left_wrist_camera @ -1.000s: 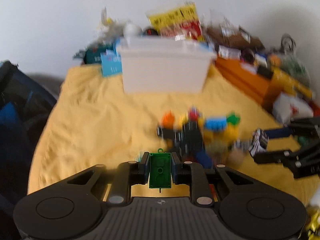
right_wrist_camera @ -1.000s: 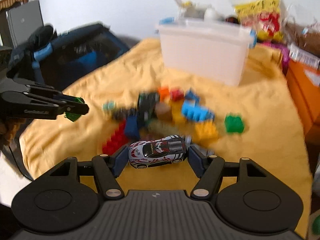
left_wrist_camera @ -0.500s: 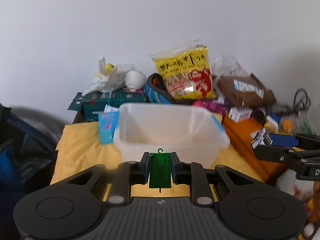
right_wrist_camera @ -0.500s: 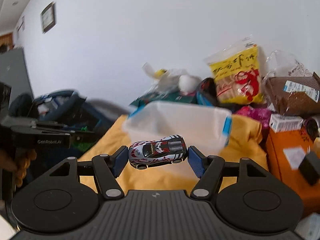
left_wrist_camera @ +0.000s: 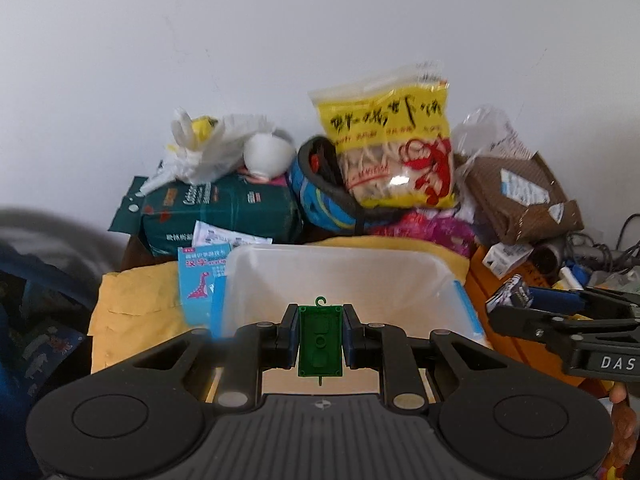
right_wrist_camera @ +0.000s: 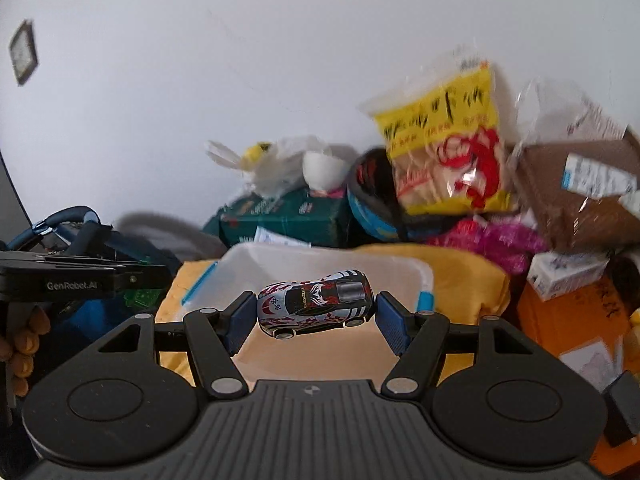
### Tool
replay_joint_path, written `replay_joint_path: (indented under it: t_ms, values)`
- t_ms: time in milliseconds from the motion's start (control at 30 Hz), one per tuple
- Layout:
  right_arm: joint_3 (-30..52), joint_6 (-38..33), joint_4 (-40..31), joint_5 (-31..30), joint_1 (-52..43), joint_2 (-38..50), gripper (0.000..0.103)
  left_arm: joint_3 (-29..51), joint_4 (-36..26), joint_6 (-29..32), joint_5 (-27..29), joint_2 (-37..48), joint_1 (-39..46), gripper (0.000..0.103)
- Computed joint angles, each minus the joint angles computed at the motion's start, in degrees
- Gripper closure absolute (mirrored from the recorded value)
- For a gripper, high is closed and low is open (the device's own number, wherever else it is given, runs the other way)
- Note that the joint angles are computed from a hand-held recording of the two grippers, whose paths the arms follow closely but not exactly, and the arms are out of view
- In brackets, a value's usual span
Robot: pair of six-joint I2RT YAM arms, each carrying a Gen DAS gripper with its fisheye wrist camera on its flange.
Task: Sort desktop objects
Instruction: 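Carry both held toys over the white bin and open both tools to drop them, then grasp the green frog tile with the left tool while the right tool grasps the white-grey race car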
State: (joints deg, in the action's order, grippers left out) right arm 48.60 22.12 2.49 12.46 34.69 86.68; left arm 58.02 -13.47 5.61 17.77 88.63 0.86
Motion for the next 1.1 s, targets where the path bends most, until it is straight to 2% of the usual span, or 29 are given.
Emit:
replay_joint_path:
  t_ms: [200, 333, 367, 400, 433, 467, 667, 767, 867, 933, 1000, 1100]
  values:
    - [7.97, -0.83, -5.99, -2.03, -2.28, 7.01, 0.035, 7.03, -2.99, 0.95, -1.98, 7.05, -1.95, 0.079]
    - [10.49, -0.93, -7.68, -2.44, -3.13, 9.72, 0.035, 10.02, -4.15, 0.76, -3.09, 10.34, -2.93, 0.079]
    - [10.81, -0.81, -7.74, -2.4, -3.29, 10.23, 0.035, 10.54, -4.31, 0.54, -3.27, 11.08, -3.0, 0.075]
    - [11.52, -1.06, -7.83, -2.69, -3.56, 11.02, 0.034, 10.68, -4.22, 0.27, -3.57, 11.57, -3.11, 0.067]
    - [12.11, -1.29, -7.92, -2.72, -3.75, 11.68, 0.033, 10.28, -3.46, 0.02, -3.94, 11.59, -3.18, 0.064]
    - [12.54, -1.43, -8.07, -2.71, -3.84, 12.18, 0.028, 9.56, -2.29, 0.0, -4.38, 11.46, -3.24, 0.062]
    - [10.81, -1.56, -5.82, -2.53, -4.01, 11.9, 0.026, 5.28, 1.33, 0.88, -3.54, 9.85, -1.85, 0.062]
    - [7.21, -1.01, -3.63, -2.23, -3.44, 9.5, 0.022, -1.91, 6.02, 2.57, -1.41, 5.01, -0.21, 0.056]
    - [-0.61, -1.99, 1.0, -0.31, -0.96, 4.11, 0.016, -15.15, 15.22, 6.33, 2.29, -4.02, 3.1, 0.045]
    - [-7.98, -2.09, 4.61, 2.52, 2.84, -0.62, 0.013, -24.0, 19.11, 9.84, 6.0, -10.02, 6.42, 0.043]
    - [-15.1, -0.59, 7.32, 5.33, 7.63, -4.16, 0.011, -32.76, 21.08, 14.07, 9.63, -15.74, 10.75, 0.043]
    - [-22.99, 5.24, 8.66, 8.8, 15.49, -5.39, 0.011, -43.36, 19.68, 21.32, 13.68, -22.49, 18.49, 0.043]
